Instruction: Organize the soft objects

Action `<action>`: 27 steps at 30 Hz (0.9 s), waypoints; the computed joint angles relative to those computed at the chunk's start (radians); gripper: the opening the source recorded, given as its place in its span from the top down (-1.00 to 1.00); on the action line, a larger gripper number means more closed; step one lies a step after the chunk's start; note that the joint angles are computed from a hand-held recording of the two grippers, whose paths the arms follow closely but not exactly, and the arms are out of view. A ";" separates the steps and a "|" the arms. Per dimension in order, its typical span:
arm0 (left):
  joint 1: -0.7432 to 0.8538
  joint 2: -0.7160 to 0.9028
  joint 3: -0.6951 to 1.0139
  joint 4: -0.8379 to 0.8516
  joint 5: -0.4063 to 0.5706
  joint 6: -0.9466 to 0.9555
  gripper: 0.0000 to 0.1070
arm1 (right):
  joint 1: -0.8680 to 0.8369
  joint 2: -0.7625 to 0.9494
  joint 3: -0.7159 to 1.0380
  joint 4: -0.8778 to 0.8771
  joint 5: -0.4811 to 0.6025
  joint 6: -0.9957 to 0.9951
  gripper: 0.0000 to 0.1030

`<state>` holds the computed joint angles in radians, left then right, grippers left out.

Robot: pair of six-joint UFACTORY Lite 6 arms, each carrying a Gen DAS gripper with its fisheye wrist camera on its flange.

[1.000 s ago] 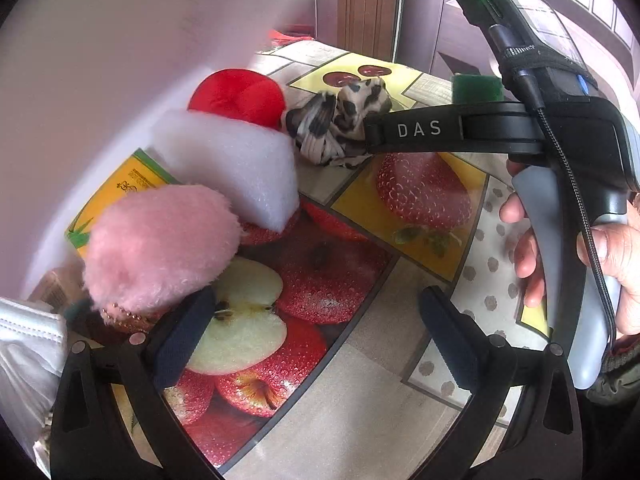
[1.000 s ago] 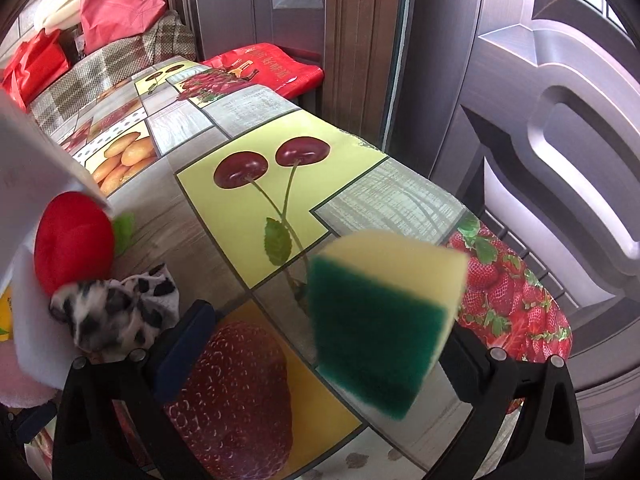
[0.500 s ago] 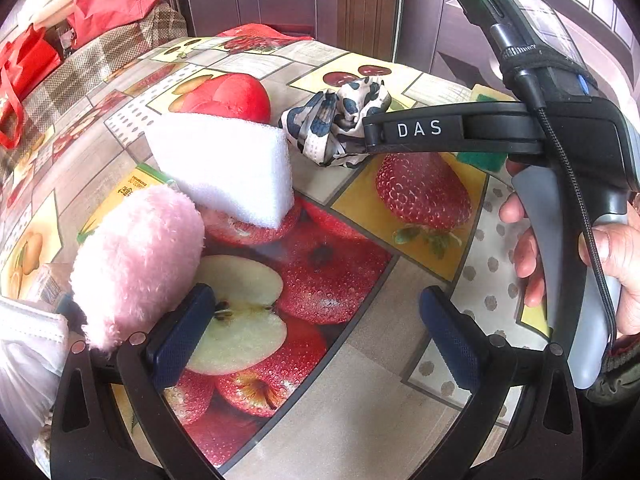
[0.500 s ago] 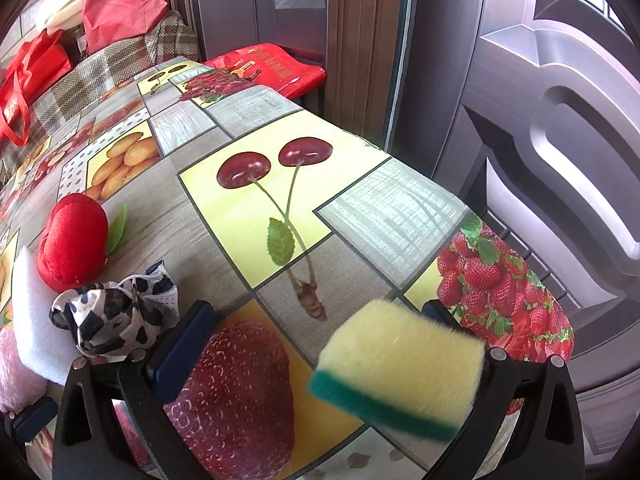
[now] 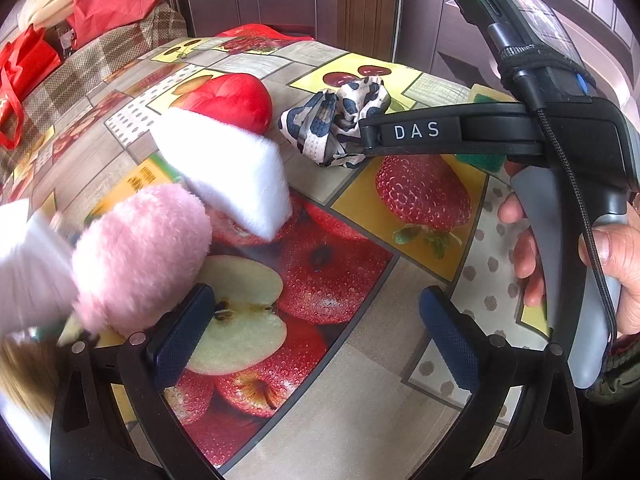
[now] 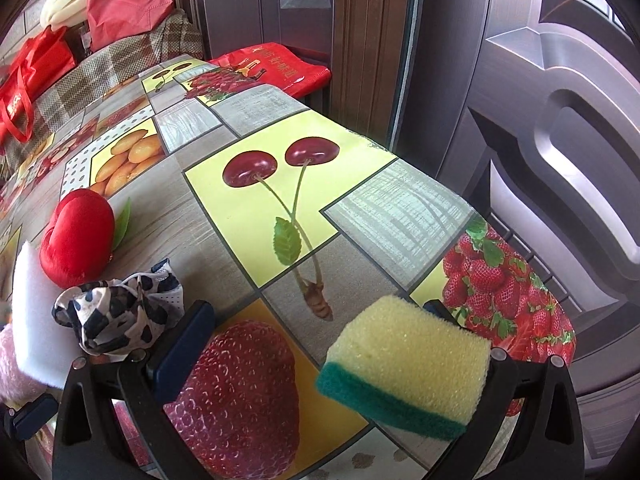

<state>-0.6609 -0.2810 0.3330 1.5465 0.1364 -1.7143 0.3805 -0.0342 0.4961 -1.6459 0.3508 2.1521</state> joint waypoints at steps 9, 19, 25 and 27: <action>0.001 0.001 0.001 0.001 0.000 0.000 -0.91 | -0.001 0.000 0.000 -0.001 0.000 0.000 -1.00; 0.002 0.001 0.001 0.000 -0.001 0.002 -0.91 | -0.002 -0.004 -0.002 0.000 -0.001 -0.002 -1.00; 0.002 0.001 0.001 -0.001 -0.002 0.002 -0.91 | -0.003 -0.004 -0.003 -0.009 -0.003 0.007 -1.00; 0.002 0.001 0.001 -0.001 -0.002 0.002 -0.91 | -0.003 -0.003 -0.002 -0.010 -0.003 0.008 -1.00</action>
<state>-0.6585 -0.2796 0.3342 1.5457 0.1346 -1.7119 0.3779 -0.0369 0.4937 -1.6557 0.3476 2.1597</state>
